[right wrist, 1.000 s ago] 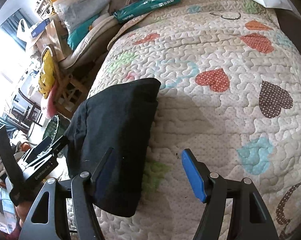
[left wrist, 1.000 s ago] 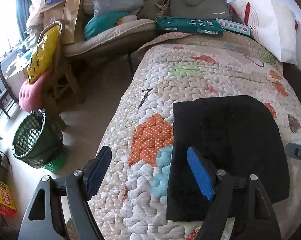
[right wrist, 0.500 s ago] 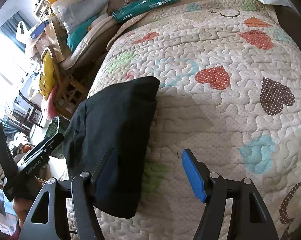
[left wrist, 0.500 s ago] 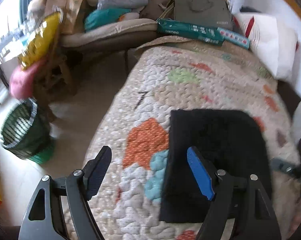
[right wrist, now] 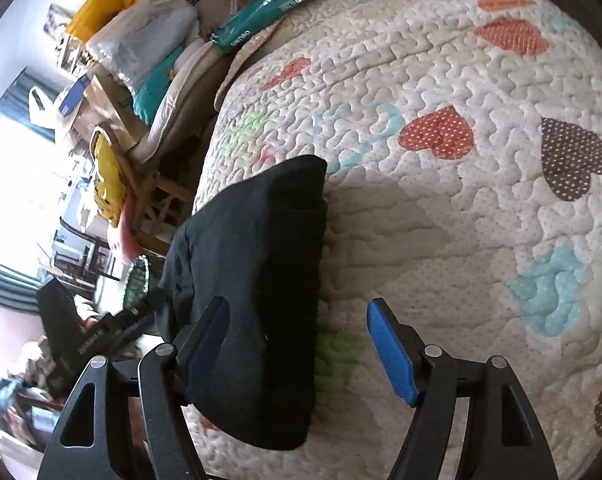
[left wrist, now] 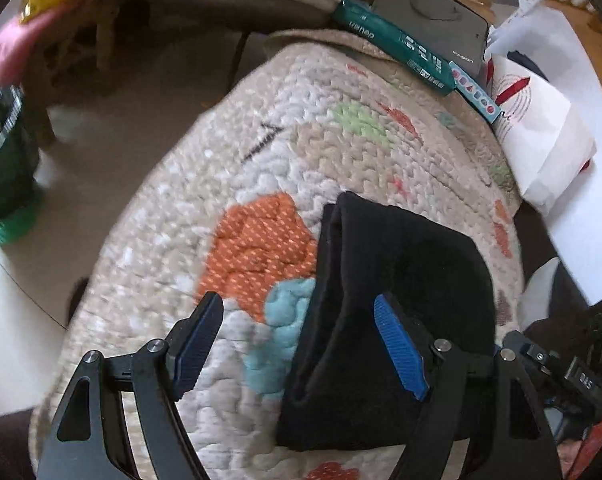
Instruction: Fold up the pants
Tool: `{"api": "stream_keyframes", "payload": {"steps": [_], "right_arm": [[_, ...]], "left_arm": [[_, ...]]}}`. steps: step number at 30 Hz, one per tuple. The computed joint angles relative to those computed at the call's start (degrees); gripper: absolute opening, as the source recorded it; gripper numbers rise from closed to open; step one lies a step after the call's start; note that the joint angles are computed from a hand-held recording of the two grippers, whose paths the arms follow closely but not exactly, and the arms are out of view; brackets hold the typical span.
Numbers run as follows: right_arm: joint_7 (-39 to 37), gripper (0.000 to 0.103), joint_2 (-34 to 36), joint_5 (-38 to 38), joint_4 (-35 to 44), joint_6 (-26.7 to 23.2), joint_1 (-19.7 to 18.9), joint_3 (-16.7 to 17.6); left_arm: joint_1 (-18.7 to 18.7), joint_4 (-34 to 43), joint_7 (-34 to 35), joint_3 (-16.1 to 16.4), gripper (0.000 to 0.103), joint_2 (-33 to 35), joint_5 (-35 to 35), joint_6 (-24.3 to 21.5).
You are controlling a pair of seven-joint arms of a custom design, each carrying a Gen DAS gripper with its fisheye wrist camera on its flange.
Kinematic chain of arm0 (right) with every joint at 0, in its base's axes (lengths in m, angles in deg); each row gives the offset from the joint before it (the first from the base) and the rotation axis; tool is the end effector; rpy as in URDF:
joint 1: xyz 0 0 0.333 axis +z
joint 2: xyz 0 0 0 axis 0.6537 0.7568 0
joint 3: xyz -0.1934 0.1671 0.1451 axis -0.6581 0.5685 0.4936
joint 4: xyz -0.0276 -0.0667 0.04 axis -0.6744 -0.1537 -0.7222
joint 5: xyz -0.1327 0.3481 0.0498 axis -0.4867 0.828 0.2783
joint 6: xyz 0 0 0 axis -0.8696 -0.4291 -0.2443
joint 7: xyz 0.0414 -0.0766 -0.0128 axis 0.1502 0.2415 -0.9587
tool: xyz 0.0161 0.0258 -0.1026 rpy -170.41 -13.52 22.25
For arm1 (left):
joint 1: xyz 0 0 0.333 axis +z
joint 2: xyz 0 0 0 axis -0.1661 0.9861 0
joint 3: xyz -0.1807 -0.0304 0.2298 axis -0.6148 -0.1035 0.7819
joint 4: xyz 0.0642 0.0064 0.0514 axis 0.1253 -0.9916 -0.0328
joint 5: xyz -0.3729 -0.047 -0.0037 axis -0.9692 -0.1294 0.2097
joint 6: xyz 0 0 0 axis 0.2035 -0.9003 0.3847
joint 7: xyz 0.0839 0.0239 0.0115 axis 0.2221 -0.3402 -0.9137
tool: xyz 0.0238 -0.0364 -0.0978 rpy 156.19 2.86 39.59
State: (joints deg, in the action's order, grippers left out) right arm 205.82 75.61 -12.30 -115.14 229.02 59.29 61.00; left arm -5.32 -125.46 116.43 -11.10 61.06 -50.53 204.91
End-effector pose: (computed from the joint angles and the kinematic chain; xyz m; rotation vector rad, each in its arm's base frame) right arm 0.6158 0.2525 0.5272 -1.3594 1.9878 0.1245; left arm 0.6821 -0.0960 0.4883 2.1772 -1.9565 1.0107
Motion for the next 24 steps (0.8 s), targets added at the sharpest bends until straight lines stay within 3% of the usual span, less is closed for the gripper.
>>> {"api": "stream_keyframes", "payload": {"steps": [4, 8, 16, 17, 19, 20, 23, 24], "right_arm": [[-1.53, 0.078, 3.44, 2.44, 5.73, -4.91, -1.44, 0.45], [-0.85, 0.079, 8.25, 3.9, 11.97, -10.03, -2.34, 0.51], [-1.06, 0.087, 12.23, 7.14, 14.28, -7.19, -2.13, 1.55], [-1.07, 0.088, 12.27, 6.28, 14.28, -6.74, -1.62, 1.37], [-2.04, 0.088, 12.59, 5.85, 14.82, -6.76, -1.46, 1.66], [-3.28, 0.087, 12.66, 6.53, 14.94, -6.78, -1.73, 2.27], [-7.38, 0.086, 13.29, 9.49, 15.59, -7.03, -2.59, 4.14], [-7.39, 0.086, 13.72, 8.83, 16.46, -7.84, -2.05, 3.81]], "left_arm": [[1.34, 2.06, -0.22, -1.19, 0.077, 2.26, -4.33, -2.76], [0.54, 2.89, -0.95, -0.95, 0.079, 3.17, -3.42, -2.06], [-2.07, 6.95, -0.26, -0.5, 0.091, 6.07, 3.87, -2.87], [-2.28, 6.82, 0.13, -0.57, 0.088, 5.92, 4.7, -2.63], [-0.82, 5.56, 3.6, -2.52, 0.061, 5.12, 2.03, -1.86], [0.56, 6.05, 6.11, -4.07, 0.043, 5.42, -1.03, -3.31], [-0.62, 5.9, 6.13, -3.0, 0.044, 5.16, -0.56, -3.19], [-0.8, 6.08, 5.24, -2.65, 0.049, 5.46, -0.63, -3.28]]}}
